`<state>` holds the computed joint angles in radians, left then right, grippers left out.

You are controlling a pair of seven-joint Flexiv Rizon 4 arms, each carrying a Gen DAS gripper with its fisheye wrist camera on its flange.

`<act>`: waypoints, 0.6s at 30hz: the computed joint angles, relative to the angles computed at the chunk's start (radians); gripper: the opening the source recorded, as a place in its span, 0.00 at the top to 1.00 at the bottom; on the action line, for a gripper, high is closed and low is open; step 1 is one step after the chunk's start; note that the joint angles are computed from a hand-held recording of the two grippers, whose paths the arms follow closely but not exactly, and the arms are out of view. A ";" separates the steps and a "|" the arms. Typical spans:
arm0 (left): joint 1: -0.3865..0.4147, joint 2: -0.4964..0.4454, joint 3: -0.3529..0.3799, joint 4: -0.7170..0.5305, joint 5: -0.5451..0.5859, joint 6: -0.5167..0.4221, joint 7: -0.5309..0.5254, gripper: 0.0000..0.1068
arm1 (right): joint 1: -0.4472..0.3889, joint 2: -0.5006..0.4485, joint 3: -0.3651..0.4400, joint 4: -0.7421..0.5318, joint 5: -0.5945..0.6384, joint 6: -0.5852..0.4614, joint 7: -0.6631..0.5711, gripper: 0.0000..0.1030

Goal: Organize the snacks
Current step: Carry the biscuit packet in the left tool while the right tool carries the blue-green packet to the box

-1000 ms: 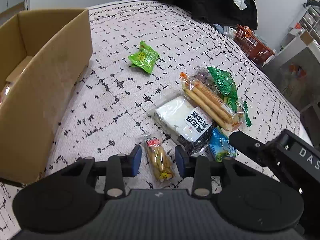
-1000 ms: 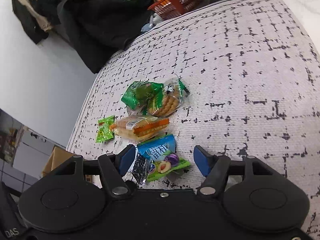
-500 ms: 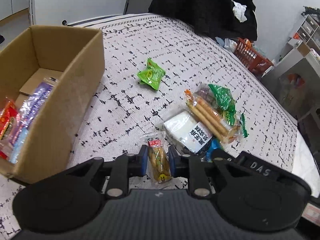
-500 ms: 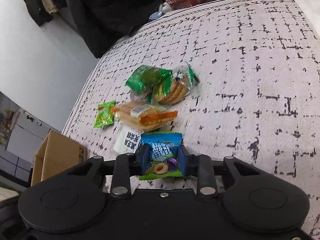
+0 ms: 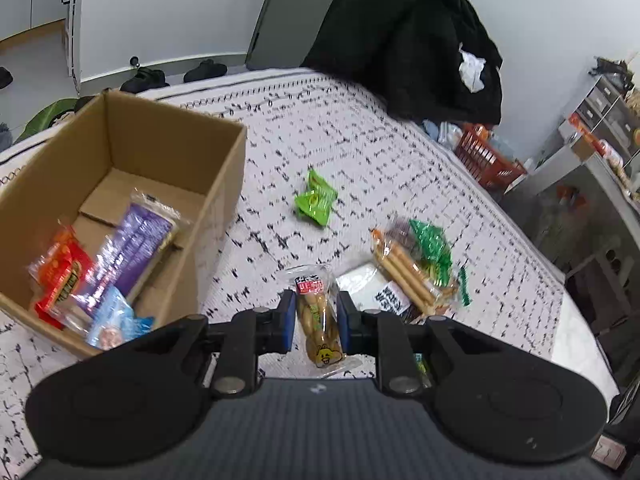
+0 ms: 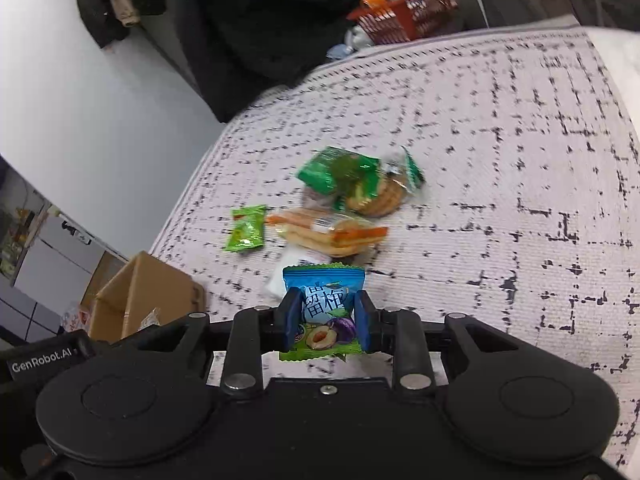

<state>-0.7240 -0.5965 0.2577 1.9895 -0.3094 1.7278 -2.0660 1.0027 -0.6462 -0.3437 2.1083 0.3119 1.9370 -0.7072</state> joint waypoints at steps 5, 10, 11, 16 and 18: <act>0.033 0.045 -0.021 0.041 0.011 0.028 0.022 0.81 | 0.078 0.012 -0.057 -0.014 0.014 -0.018 0.009 0.73; 0.062 0.085 -0.027 0.084 0.001 0.048 0.053 0.81 | 0.164 0.014 -0.129 -0.036 0.007 -0.038 0.025 0.73; 0.062 0.092 -0.021 0.092 -0.004 0.051 0.059 0.81 | 0.177 0.013 -0.140 -0.041 0.006 -0.037 0.030 0.73; 0.080 0.130 -0.011 0.137 -0.024 0.069 0.092 0.81 | 0.231 -0.007 -0.184 -0.084 -0.008 -0.055 0.060 0.73; 0.104 0.145 -0.024 0.155 -0.027 0.080 0.111 0.81 | 0.250 -0.014 -0.200 -0.099 -0.020 -0.064 0.073 0.73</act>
